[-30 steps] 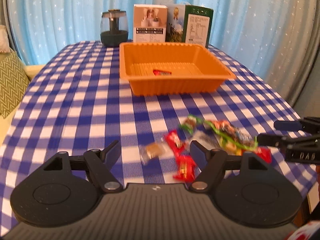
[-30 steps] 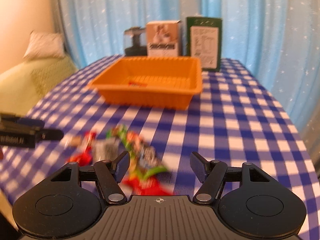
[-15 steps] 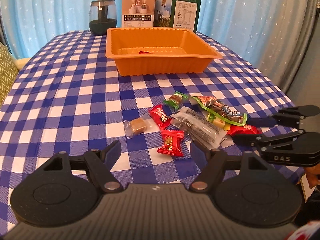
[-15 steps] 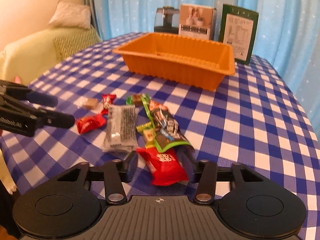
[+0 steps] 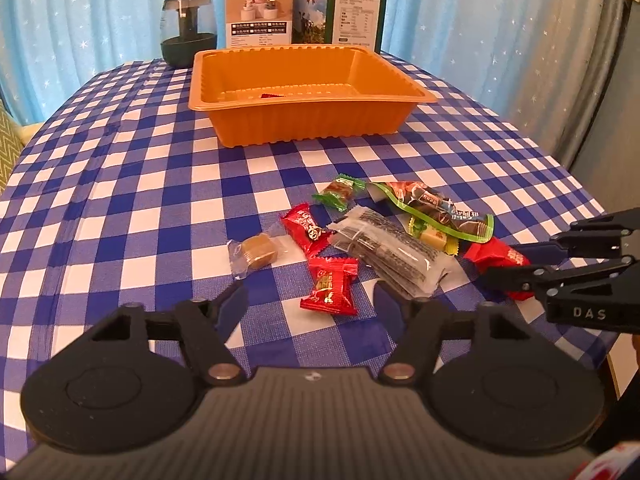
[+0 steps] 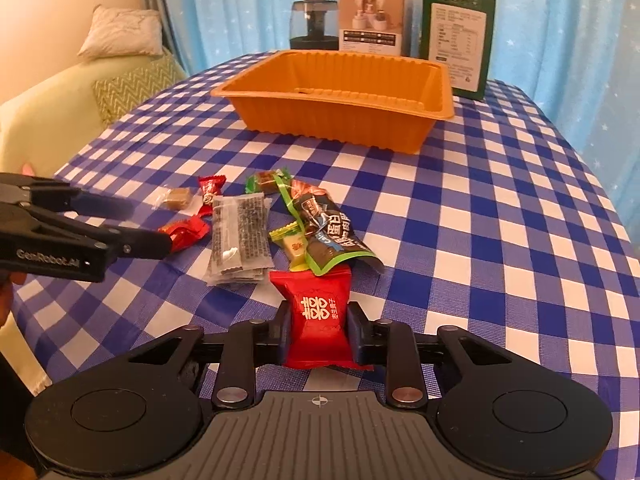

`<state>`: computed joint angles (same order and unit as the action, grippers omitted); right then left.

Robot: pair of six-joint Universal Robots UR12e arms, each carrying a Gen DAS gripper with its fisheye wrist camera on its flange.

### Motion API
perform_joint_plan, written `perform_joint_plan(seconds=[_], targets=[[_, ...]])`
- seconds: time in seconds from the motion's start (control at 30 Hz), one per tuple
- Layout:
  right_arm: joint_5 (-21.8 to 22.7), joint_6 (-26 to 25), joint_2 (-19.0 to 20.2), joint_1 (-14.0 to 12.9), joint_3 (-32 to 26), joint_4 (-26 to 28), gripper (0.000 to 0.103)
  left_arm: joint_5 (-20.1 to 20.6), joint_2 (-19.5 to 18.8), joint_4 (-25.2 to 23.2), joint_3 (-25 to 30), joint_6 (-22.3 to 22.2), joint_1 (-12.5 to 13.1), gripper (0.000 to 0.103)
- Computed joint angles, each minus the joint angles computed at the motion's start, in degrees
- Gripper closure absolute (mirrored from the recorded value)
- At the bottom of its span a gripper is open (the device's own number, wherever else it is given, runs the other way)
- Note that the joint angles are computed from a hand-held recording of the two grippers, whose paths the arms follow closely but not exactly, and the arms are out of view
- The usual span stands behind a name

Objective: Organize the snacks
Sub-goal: 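Grasp the large red packet with the right tool while the left tool grasps the small red candy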

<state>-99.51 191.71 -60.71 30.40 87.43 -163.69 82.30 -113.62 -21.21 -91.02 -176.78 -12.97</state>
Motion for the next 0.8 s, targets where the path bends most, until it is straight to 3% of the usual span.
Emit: perform_joint_plan(seconds=[0.13,0.33,0.8], targets=[[-0.09,0.45,0.03,-0.03,-0.1,0.29,0.074,0.23,-1.1,0.23,1.04,1.92,-0.38,0.054],[-0.16,0.13,0.17,0.19,-0.39,1.03,0.074,0.0,-2.24,-2.06,2.59,4.49,-0.76,0.081],[1.31,3.33,0.05,0.46,-0.12,-3.21,0.075,1.35,0.04,-1.19,0.95,3.03,-0.83,0.083]])
